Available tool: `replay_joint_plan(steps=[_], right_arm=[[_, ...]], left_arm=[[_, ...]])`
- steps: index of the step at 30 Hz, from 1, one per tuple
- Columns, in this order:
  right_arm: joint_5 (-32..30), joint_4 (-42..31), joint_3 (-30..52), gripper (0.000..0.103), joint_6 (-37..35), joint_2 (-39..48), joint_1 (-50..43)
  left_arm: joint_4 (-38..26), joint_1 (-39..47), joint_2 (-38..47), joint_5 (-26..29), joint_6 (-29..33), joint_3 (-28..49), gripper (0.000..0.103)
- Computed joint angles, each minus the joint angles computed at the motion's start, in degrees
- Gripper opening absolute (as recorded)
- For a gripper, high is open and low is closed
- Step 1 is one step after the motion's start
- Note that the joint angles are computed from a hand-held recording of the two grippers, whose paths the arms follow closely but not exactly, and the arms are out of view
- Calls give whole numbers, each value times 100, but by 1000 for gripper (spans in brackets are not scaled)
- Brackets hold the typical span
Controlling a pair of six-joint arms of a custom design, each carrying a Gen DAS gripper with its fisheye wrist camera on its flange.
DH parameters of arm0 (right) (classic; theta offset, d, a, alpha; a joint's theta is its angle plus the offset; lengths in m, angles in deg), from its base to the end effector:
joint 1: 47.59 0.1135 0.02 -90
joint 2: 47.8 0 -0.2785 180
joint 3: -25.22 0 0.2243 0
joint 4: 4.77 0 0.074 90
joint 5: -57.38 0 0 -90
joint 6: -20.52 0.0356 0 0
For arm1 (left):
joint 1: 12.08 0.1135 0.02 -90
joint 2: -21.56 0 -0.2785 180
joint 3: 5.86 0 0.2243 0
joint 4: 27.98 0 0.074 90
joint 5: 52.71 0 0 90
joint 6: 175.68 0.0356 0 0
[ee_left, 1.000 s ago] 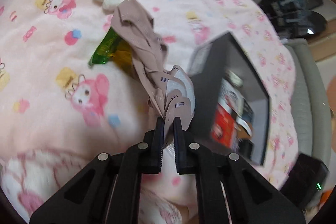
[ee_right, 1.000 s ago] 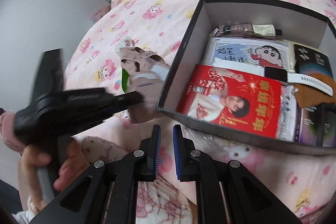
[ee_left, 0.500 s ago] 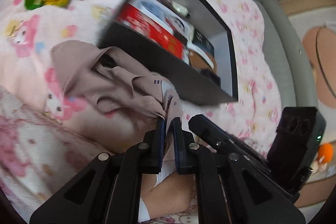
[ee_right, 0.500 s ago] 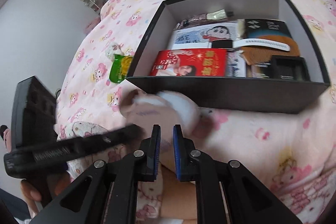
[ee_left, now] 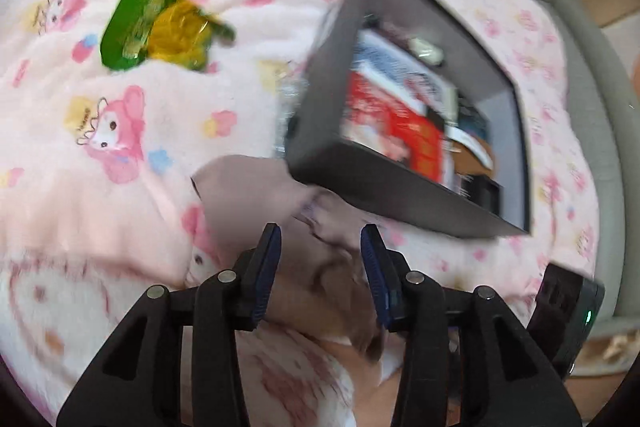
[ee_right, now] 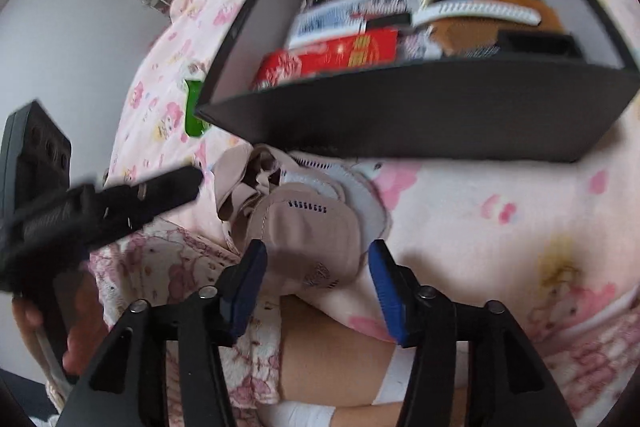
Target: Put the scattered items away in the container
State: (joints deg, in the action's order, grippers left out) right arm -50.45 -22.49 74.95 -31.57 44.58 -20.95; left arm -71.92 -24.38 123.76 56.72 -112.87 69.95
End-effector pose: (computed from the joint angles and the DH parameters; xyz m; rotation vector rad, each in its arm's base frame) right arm 0.2185 0.1218 0.1460 0.1576 2.7673 0.7584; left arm 0.3062 -0.0789 0.1847 -0.2871 2.8539 -0.6299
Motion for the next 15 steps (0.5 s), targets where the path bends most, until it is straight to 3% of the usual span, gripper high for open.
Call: replay_joint_plan(steps=[2,6,7,8,10,15], right_arm=[[-127,186,131,52,45,517,74],[108,644,159,52,117,913,166],[206,734,142,41,125,897,180],[354,696,193,24,58,883,220],[653,473,329,5,-77,813,307],[887,241,-71,2,-117,-82,17]], left_arm=[[-70,83,440,238,25,233,52],[140,2,562,-58,-134,152,52],[237,17,532,-47,-187,76,52],[297,36,516,-27,-196,28,52],[335,48,517,16,-154,-19,52],[429,14,454,226,49,-206,53]])
